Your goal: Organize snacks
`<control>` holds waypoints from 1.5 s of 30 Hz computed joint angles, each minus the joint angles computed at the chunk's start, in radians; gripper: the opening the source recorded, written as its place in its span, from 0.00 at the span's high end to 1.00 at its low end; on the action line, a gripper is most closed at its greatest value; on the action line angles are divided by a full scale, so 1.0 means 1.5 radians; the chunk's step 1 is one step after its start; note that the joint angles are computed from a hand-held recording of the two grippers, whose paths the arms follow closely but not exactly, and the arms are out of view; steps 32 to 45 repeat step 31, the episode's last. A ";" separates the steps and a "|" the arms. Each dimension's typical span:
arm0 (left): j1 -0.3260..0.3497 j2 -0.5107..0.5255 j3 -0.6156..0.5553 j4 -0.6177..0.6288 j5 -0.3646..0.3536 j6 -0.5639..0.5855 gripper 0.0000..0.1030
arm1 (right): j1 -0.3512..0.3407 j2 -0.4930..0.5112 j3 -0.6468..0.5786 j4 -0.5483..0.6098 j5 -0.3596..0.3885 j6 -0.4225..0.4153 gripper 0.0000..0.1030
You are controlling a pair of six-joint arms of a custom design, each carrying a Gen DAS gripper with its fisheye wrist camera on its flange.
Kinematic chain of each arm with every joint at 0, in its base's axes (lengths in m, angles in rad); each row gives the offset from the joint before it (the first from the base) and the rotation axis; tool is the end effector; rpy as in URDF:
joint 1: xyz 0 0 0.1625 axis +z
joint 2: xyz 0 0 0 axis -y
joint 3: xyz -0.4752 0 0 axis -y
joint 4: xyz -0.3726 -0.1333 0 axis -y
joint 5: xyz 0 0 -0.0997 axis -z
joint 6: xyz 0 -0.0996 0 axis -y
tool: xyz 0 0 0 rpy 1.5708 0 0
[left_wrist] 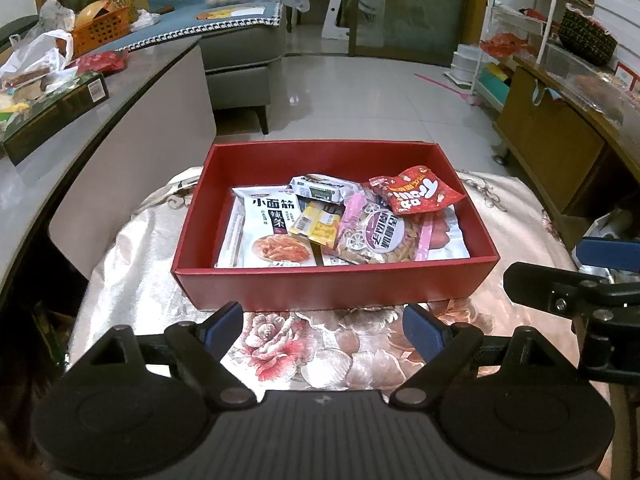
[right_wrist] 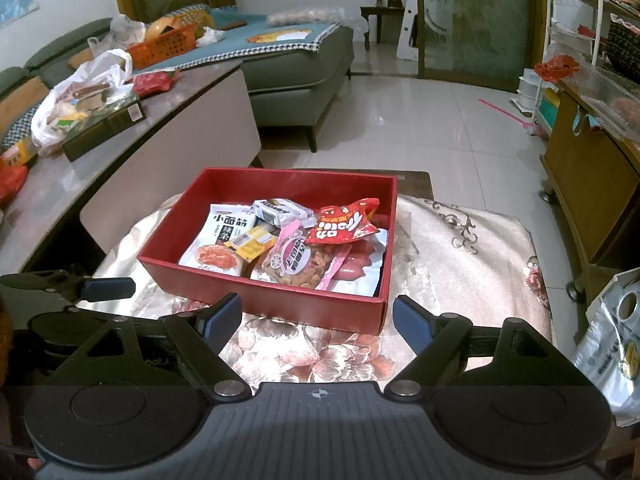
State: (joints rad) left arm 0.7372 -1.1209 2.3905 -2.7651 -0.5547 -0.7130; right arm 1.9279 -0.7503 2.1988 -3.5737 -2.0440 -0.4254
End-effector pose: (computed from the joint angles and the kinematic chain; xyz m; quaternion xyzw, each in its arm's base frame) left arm -0.1590 -0.4388 0.1748 0.0709 0.8704 -0.3160 0.3708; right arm 0.2657 -0.4607 0.0938 0.2973 -0.8888 0.2582 0.2344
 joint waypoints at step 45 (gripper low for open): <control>-0.025 0.019 0.025 -0.046 0.078 0.023 0.19 | -0.002 0.001 -0.001 -0.004 -0.003 0.003 0.14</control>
